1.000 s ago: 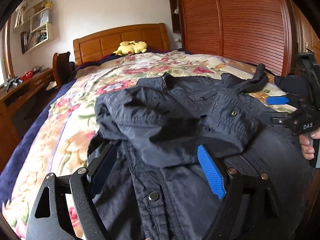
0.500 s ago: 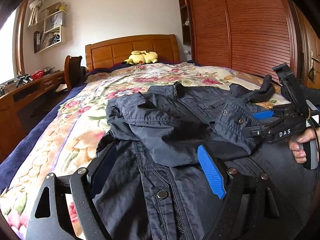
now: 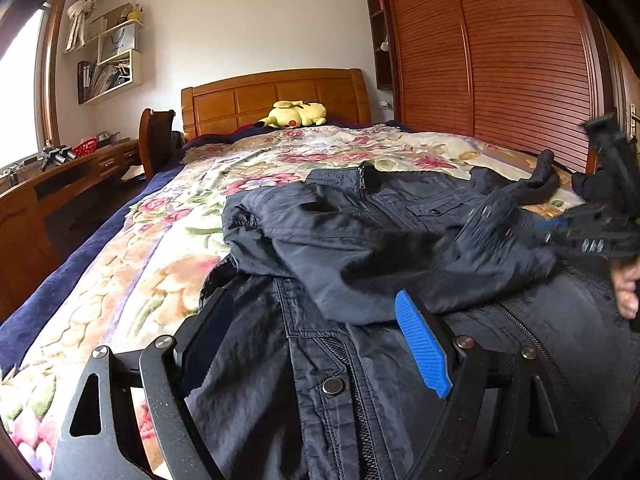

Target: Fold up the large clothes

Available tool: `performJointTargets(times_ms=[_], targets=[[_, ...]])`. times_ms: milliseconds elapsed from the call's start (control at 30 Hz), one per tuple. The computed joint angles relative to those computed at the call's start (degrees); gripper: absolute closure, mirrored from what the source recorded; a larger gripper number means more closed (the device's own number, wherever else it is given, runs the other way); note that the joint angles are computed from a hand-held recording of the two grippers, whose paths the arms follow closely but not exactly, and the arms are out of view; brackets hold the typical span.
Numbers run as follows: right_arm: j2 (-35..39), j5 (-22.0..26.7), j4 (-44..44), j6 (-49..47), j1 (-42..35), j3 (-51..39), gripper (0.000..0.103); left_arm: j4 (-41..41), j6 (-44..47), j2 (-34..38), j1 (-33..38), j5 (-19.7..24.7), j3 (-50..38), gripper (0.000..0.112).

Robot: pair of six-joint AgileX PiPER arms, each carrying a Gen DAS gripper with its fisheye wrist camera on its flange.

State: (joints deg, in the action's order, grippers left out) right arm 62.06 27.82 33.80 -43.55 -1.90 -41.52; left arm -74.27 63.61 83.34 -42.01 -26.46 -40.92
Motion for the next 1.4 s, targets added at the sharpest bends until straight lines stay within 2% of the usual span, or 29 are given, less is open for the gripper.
performJointTargets(times_ms=[233, 367, 533, 600, 700, 867, 967, 1067, 1133, 1233, 1333, 1400], targets=[[-6.1, 1.0, 3.8, -4.7, -9.4, 0.2, 0.097, -0.2, -0.3, 0.1, 0.5, 0.5, 0.1, 0.029], [-6.0, 0.2, 0.3, -2.7, -11.0, 0.0, 0.097, -0.6, 0.0, 0.4, 0.3, 0.1, 0.0, 0.029], [-5.1, -2.3, -10.2, 8.8, -7.2, -0.5, 0.097, -0.5, -0.2, 0.4, 0.3, 0.1, 0.0, 0.029], [-4.4, -3.3, -12.1, 10.6, -7.6, -0.9, 0.097, -0.5, -0.3, 0.4, 0.2, 0.1, 0.0, 0.029], [-4.7, -4.0, -19.7, 20.9, -7.1, -1.1, 0.097, -0.5, -0.3, 0.3, 0.1, -0.2, 0.1, 0.029], [-5.4, 0.2, -24.3, 26.2, -8.7, -2.2, 0.097, 2.2, -3.2, 0.3, 0.5, -0.1, 0.5, 0.029], [-8.1, 3.0, -25.1, 28.2, -9.6, -3.0, 0.096, 3.0, -4.0, 0.0, 1.6, 1.5, 0.6, 0.029], [-10.5, 4.9, -26.6, 29.8, -9.8, -3.4, 0.082, 3.0, -3.9, -0.2, 3.0, 3.9, 0.2, 0.029], [-12.2, 6.9, -21.1, 24.0, -12.3, -3.5, 0.061, 2.1, -3.1, -0.4, 3.7, 5.1, 0.0, 0.029], [-14.1, 8.5, -12.8, 15.6, -16.6, -2.8, 0.037, -0.5, -0.6, -0.1, 4.0, 5.7, -0.6, 0.029], [-14.1, 10.8, -4.3, 7.0, -21.9, -1.7, 0.036, -1.8, 0.8, 0.2, 3.5, 5.0, -0.7, 0.029], [-14.3, 12.0, -1.9, 3.1, -24.4, -1.0, 0.036, -3.3, 2.3, 0.3, 3.0, 4.2, -0.9, 0.029]])
